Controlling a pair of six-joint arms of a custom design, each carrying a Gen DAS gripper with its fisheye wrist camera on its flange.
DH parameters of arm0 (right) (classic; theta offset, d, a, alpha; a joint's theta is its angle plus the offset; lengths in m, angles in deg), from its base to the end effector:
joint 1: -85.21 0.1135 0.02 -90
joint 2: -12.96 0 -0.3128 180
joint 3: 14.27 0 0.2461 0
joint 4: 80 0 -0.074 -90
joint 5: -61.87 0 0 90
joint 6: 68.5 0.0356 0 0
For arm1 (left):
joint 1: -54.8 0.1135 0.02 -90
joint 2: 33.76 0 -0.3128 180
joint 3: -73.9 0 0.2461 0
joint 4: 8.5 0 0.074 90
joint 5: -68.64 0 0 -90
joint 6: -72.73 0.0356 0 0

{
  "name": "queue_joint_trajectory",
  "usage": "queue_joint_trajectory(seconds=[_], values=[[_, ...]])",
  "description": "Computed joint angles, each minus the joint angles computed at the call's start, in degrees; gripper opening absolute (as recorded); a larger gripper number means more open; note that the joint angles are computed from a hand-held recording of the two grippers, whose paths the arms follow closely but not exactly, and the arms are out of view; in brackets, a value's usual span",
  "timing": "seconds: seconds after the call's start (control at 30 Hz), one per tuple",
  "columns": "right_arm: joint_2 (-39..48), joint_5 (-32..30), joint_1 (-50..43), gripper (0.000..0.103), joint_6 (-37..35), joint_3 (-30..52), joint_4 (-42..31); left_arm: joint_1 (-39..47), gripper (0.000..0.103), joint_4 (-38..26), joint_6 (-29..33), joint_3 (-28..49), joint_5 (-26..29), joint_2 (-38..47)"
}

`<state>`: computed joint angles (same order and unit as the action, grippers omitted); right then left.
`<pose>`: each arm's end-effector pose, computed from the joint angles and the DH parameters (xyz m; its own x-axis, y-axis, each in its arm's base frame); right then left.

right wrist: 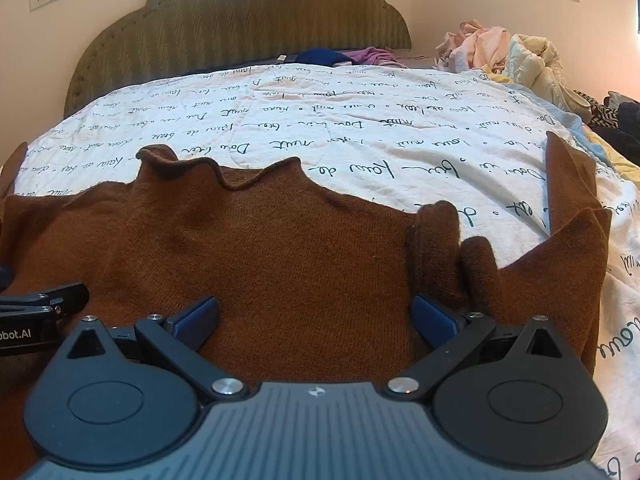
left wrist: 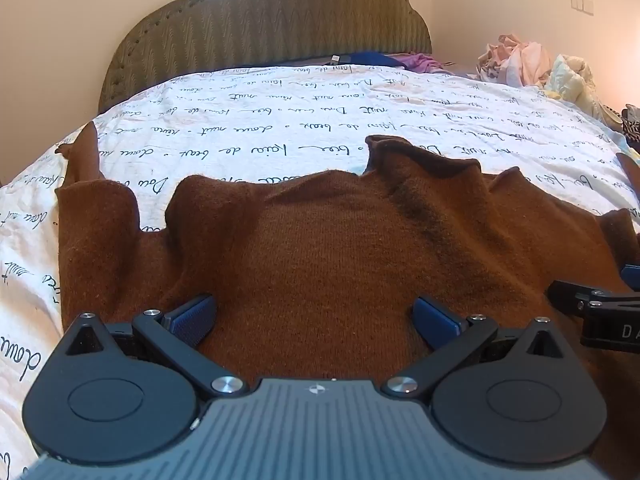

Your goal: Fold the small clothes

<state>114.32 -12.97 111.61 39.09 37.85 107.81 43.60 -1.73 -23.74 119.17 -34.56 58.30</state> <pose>0.2939 0.1355 0.1621 -0.6416 0.0072 -0.7670 -0.0626 0.9961 0.0616 0.2791 -0.0470 0.1769 -0.6288 0.0127 -0.7775 -0.0536 0.9968 0.0596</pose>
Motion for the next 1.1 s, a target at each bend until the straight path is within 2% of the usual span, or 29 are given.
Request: queue_joint_trajectory(seconds=[1.1], values=[[0.0,-0.2,-0.1,0.103,0.2,0.8,-1.7,0.0,0.103,-0.3,-0.1,0.1,-0.1,-0.1]])
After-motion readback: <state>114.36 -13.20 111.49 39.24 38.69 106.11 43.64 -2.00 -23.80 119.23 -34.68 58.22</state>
